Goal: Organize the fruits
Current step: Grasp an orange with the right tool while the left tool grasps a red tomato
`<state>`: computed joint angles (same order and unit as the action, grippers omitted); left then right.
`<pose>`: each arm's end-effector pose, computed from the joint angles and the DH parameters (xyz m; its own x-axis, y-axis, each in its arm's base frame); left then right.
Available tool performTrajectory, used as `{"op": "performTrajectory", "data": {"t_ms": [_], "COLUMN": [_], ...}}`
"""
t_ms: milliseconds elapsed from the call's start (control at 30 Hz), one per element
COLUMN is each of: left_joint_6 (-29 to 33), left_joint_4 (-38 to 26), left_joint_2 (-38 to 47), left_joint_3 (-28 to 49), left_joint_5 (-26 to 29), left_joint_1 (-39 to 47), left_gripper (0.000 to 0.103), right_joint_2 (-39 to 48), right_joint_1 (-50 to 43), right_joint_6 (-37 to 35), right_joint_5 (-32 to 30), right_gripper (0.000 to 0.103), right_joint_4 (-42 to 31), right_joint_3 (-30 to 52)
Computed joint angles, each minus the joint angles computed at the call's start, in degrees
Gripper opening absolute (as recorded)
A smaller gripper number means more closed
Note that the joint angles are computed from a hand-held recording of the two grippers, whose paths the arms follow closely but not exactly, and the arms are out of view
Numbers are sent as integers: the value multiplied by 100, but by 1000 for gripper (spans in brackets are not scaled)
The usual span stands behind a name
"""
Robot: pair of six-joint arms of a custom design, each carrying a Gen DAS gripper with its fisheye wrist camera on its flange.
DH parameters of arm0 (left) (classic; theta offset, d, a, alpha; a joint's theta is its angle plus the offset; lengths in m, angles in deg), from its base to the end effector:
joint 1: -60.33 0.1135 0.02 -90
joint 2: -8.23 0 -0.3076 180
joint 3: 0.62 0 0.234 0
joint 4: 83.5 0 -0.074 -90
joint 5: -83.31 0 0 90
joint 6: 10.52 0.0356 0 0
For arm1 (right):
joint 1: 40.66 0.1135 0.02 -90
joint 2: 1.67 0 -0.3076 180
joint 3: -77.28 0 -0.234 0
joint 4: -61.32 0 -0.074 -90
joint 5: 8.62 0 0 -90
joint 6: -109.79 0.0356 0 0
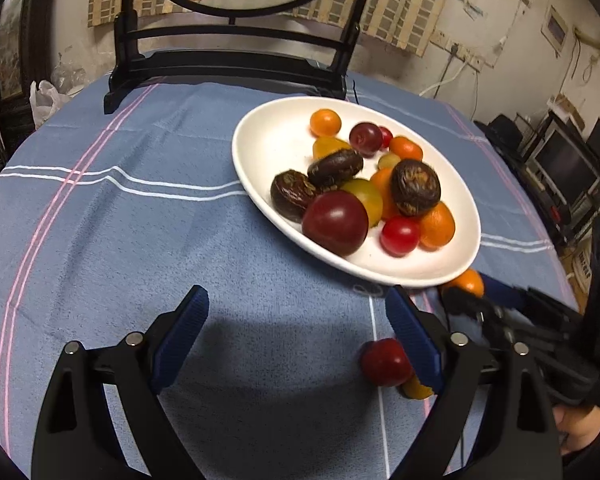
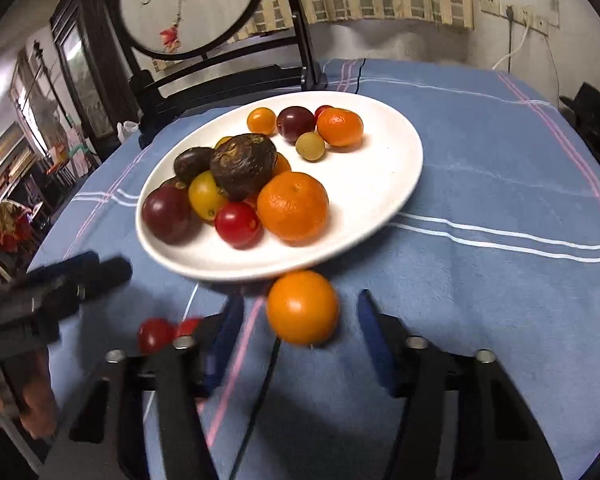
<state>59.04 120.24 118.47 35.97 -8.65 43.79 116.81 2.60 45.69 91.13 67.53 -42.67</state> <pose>0.2523 -0.0737 0.0937 -0.7792 -0.1327 -0.6126 -0.0093 0.9797 -0.2004 0.2634 0.2396 0.0983 -0.7798 -0.1427 -0.6096 -0.2882 0.9462 0.1472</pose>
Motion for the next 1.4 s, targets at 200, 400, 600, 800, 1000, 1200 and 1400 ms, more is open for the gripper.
{"op": "performTrajectory", "data": {"t_ms": [200, 400, 600, 800, 1000, 1200, 1400], "left_joint_6": [397, 1153, 1627, 1868, 1916, 1873, 1851], "left_joint_4": [-255, -343, -612, -584, -797, -144, 522], "left_joint_2": [-120, -318, -201, -298, 153, 499, 694], "left_joint_3": [26, -135, -65, -180, 73, 19, -51], "left_joint_5": [370, -33, 28, 157, 187, -241, -33], "left_joint_1": [-122, -393, -412, -539, -589, -965, -1114], "left_gripper": [88, 88, 86, 86, 75, 76, 32], "right_joint_2": [-227, -418, -414, -484, -514, -509, -494], "right_joint_1": [-72, -100, -22, -38, 18, 35, 58], "right_joint_6": [130, 84, -19, -59, -119, -129, -154], "right_joint_5": [-249, -247, -255, -309, -318, -315, -307], "right_gripper": [37, 38, 38, 38, 38, 38, 38], "right_joint_4": [283, 367, 286, 284, 323, 323, 307], "right_joint_3": [-378, -560, -514, -538, -556, -542, -530]}}
